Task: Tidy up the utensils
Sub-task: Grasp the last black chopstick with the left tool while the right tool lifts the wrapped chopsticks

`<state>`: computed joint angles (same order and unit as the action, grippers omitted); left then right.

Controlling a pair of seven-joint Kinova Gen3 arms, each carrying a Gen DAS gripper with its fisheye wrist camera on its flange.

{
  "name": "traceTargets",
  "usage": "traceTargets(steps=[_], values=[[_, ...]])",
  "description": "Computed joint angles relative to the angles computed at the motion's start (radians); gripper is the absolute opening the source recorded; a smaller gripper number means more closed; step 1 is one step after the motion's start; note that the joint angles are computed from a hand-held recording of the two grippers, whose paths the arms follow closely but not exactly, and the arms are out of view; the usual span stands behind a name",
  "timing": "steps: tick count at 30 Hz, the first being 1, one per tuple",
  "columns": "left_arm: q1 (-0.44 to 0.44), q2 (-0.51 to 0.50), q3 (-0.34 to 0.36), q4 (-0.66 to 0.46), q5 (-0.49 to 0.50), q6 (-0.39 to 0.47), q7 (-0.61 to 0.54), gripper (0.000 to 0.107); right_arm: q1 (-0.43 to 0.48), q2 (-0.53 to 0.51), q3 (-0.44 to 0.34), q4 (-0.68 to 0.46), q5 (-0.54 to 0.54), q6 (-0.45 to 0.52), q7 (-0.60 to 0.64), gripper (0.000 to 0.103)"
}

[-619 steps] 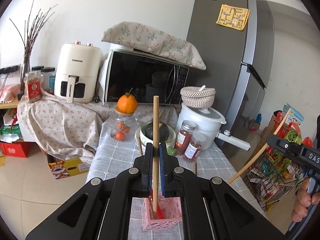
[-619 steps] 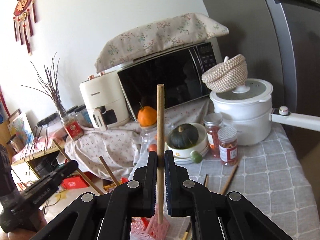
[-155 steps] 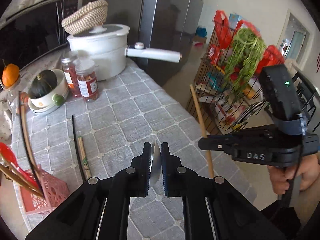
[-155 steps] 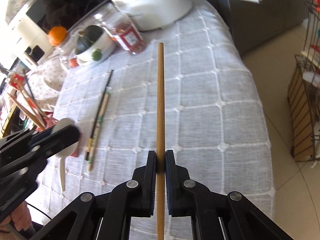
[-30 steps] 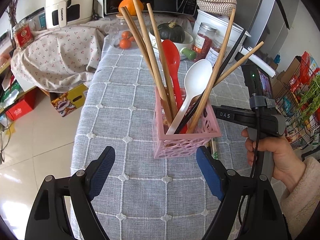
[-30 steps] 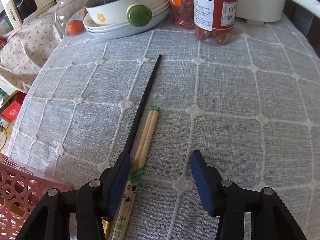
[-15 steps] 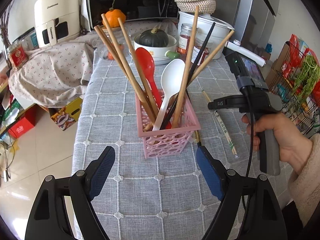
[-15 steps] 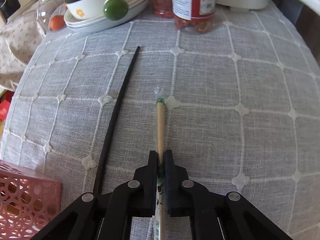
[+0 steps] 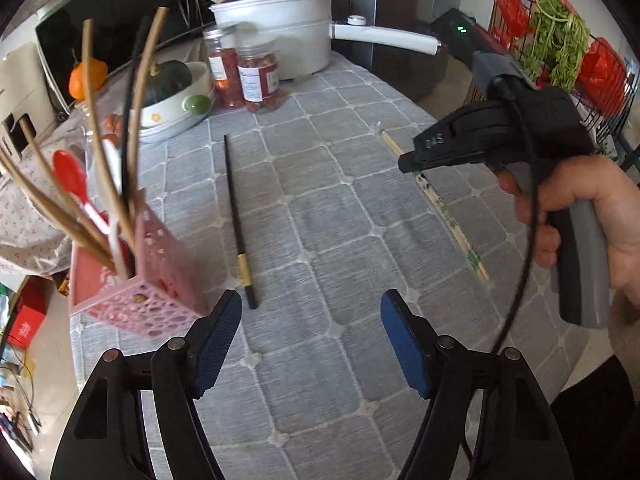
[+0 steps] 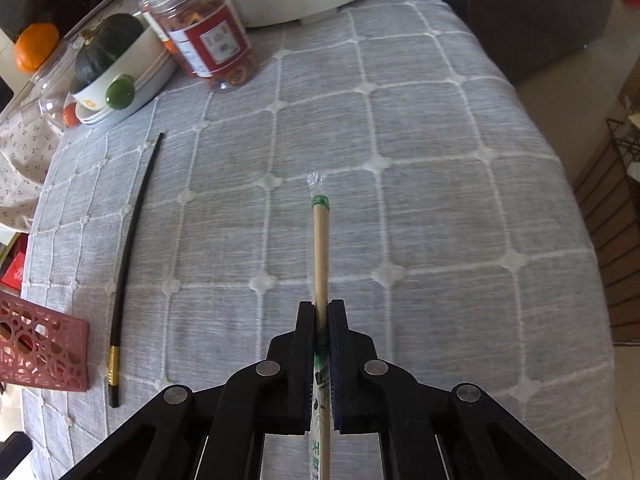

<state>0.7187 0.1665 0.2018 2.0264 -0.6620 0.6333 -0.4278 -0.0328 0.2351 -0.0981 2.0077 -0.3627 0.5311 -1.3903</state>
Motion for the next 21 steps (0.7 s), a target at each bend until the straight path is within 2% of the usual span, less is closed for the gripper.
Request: traceTargets(steps=[3,6,7,9,11,12,14,21], values=[[0.035,0.123,-0.071,-0.128,0.009,0.045,0.009,0.068,0.042,0.002,0.023,0.007,-0.005,0.021,0.013,0.005],[0.024,0.258,-0.088,-0.267,-0.056,0.137,0.035,0.056,0.114,0.008,0.015,0.002,-0.073,0.059,0.087,0.005],[0.016,0.293,-0.097,-0.313,-0.054,0.17,0.021,0.052,0.137,0.004,0.012,0.004,-0.1,0.068,0.122,0.005],[0.024,0.349,-0.156,-0.402,-0.024,0.226,-0.027,0.05,0.149,-0.008,0.014,0.011,-0.126,0.068,0.158,0.005],[0.007,0.392,-0.188,-0.465,-0.016,0.249,-0.048,0.045,0.15,-0.011,0.018,0.014,-0.142,0.07,0.182,0.005],[-0.011,0.408,-0.197,-0.49,-0.002,0.252,-0.063,0.043,0.15,-0.005,0.019,0.014,-0.15,0.073,0.191,0.004],[-0.052,0.445,-0.205,-0.547,0.043,0.27,-0.105,0.031,0.146,0.014,0.018,0.007,-0.162,0.084,0.201,0.004],[-0.149,0.529,-0.218,-0.668,0.203,0.326,-0.227,0.016,0.146,0.025,-0.007,0.0,-0.225,0.103,0.276,0.004]])
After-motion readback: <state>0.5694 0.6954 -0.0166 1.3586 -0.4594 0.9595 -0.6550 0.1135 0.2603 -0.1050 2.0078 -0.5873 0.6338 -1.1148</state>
